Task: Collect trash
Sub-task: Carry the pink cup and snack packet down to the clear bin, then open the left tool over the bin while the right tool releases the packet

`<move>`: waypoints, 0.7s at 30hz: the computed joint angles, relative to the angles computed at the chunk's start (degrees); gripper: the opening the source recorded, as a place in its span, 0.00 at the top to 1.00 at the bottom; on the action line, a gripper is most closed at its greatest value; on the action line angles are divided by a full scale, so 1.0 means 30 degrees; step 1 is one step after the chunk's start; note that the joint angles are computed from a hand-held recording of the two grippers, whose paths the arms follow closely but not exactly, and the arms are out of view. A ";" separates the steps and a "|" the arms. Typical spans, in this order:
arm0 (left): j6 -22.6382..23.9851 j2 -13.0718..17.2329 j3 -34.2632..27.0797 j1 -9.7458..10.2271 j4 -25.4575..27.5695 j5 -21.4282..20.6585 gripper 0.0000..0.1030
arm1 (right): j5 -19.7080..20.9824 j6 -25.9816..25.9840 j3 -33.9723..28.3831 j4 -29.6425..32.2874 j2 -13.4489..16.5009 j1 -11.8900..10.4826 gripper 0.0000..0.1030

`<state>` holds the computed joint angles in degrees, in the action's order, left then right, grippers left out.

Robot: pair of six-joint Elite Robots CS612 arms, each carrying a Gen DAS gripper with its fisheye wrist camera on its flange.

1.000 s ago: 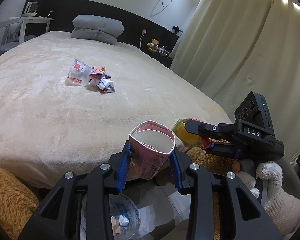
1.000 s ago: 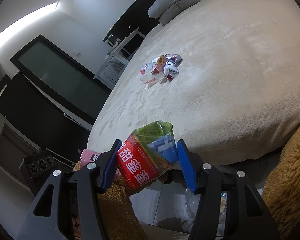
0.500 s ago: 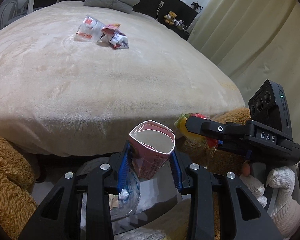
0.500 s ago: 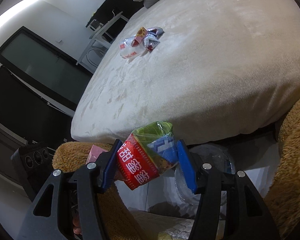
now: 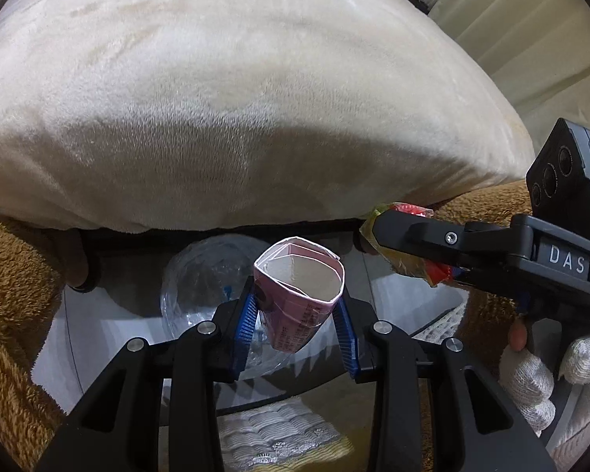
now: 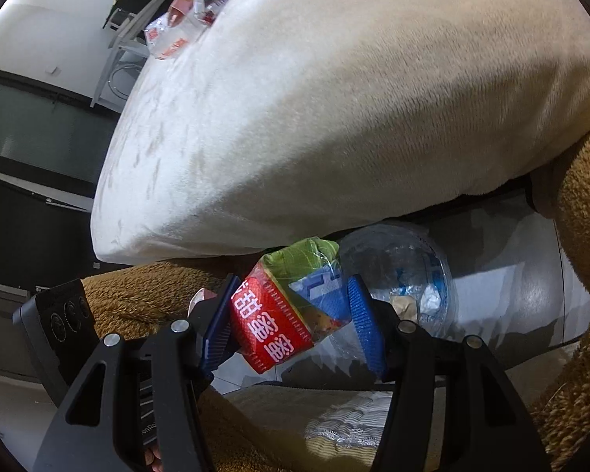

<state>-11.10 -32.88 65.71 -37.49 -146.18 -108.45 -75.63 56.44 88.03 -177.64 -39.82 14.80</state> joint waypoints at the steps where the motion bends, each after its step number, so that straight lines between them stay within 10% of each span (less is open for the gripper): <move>1: -0.0021 0.0106 -0.0188 -0.0003 0.0488 0.0069 0.65 | 0.0127 0.0139 -0.0170 0.0457 0.0101 -0.0027 0.45; 21: -0.0446 0.1322 -0.2370 -0.0274 0.5533 0.1186 0.64 | 0.1580 0.0692 -0.1681 0.4135 0.1119 -0.0284 0.42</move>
